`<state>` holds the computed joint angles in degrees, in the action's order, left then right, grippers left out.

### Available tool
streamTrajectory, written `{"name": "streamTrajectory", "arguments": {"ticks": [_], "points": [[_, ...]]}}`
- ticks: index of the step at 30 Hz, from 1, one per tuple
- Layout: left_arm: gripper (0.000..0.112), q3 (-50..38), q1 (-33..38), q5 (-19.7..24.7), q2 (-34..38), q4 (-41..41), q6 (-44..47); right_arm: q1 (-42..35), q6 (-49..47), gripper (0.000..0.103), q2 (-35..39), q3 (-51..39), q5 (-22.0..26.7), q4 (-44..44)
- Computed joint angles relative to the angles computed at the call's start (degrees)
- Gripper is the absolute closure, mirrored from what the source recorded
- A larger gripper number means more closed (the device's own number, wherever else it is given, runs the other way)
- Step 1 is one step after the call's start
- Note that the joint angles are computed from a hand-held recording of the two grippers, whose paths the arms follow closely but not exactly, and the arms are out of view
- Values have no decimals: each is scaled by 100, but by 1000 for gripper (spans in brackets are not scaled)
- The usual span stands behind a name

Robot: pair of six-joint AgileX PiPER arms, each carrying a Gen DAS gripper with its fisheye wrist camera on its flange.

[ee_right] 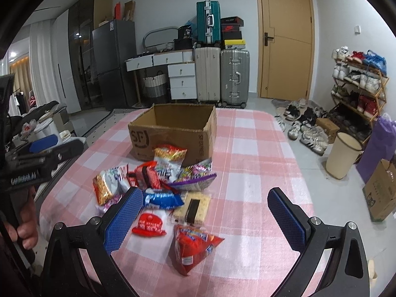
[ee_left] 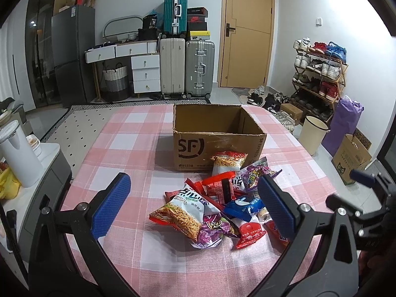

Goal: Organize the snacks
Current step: 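Lower the right gripper onto the red triangular snack pack and close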

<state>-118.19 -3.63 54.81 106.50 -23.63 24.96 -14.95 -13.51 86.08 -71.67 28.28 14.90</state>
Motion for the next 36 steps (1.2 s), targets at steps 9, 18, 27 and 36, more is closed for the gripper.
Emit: {"name": "streamTrajectory", "arguments": {"ticks": [9,18,27,36], "points": [[10,-241,86,77,310,-36,-91,-219,-1335,0,231,465,25,1281],[10,-423,132,135,603,-121,-88,-226,-2020,0,672,697,-45,1912],[10,-552,147,196,868,-200,10,-353,-2619,1,1214,546,81,2697],[10,-537,120,169,985,-217,52,-388,-2751,7,1553,338,217,2993]]}}
